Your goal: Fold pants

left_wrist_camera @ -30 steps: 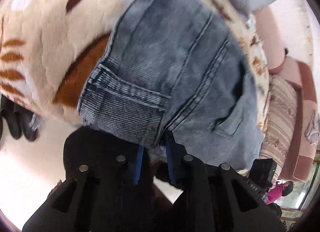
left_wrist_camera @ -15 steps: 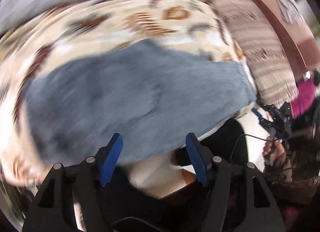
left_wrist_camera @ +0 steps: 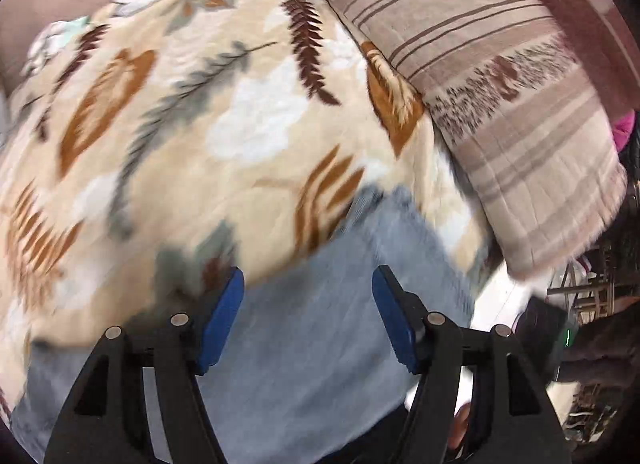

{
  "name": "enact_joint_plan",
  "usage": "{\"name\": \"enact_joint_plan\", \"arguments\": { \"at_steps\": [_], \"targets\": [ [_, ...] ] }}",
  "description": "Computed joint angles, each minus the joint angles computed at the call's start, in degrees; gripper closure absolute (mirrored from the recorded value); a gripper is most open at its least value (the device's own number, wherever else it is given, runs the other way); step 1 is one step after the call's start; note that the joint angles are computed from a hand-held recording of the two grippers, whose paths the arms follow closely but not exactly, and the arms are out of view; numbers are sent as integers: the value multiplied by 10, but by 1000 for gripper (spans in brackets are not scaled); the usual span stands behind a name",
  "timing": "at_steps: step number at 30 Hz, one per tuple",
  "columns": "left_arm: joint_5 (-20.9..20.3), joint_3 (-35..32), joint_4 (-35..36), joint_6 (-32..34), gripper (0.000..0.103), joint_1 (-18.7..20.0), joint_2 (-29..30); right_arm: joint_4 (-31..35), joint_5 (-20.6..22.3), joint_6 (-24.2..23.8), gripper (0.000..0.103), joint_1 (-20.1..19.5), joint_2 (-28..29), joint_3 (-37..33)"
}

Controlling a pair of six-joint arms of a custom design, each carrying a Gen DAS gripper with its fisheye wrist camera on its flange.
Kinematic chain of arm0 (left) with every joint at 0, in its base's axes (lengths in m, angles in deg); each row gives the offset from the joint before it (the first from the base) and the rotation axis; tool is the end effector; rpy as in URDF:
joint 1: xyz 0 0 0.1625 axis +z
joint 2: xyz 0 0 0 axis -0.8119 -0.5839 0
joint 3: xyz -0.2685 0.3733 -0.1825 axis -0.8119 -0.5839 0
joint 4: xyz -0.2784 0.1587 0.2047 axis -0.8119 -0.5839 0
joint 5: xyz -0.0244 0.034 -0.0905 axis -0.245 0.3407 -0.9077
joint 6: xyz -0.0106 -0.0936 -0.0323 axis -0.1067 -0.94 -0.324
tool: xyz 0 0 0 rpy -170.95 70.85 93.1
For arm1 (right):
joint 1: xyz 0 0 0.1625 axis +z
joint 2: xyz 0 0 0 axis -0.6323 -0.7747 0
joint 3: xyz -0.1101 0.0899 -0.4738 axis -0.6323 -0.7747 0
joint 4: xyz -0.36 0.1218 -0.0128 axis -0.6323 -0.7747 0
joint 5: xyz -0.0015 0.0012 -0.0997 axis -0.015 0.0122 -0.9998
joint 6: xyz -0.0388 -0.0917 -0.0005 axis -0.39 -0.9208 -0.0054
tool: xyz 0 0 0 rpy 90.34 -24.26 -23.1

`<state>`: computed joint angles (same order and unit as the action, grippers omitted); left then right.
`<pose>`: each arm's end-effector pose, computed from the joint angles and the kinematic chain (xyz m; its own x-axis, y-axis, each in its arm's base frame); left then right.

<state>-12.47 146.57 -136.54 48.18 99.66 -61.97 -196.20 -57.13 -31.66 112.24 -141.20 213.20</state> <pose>-0.3542 -0.6131 0.1026 -0.8199 0.2832 -0.4975 0.3319 0.9433 -0.0099 0.0318 -0.4493 0.2581 -0.9852 0.0350 -0.1680 0.1304 0.7892 -0.6002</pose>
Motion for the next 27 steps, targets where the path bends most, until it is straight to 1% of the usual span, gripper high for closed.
{"name": "enact_joint_plan", "arguments": {
  "at_steps": [2,3,6,7,9,11,12,14,15,16,17,18,19,21,23,25,27],
  "targets": [
    [-22,-38,26,7,37,12,28,10,28,-10,46,-18,-4,3],
    [-34,-60,46,11,37,19,44,15,52,-17,46,-32,-5,6],
    [-51,-94,78,20,37,30,75,17,98,-27,46,-58,-1,11],
    [-61,-98,80,23,37,33,79,14,108,-30,46,-64,2,13],
    [-105,-105,72,38,37,43,87,5,123,-34,46,-73,7,18],
    [-134,-114,76,51,34,48,97,-6,136,-39,46,-82,8,27],
    [-143,-114,77,68,32,48,101,-4,141,-43,46,-86,9,26],
    [-145,-106,62,92,33,47,102,-2,146,-46,47,-89,9,27],
    [-145,-95,42,105,44,47,99,0,145,-46,51,-91,8,27],
    [-139,-89,32,110,66,46,97,1,138,-43,54,-88,7,25],
    [-128,-84,26,115,76,46,93,1,131,-45,66,-88,8,23],
    [-123,-79,20,126,85,46,87,8,114,-42,73,-82,7,16],
    [-122,-73,13,134,90,46,83,13,113,-40,74,-79,8,12],
    [-106,-57,-18,160,91,40,68,26,99,-39,79,-59,4,-2],
    [-94,-39,-44,177,91,32,53,29,80,-48,80,-32,-2,-12],
    [-86,-13,-75,190,91,26,27,33,67,-66,80,3,-13,-22],
    [-76,18,-101,194,91,23,-3,35,38,-83,81,40,-20,-28]
  ]
}}
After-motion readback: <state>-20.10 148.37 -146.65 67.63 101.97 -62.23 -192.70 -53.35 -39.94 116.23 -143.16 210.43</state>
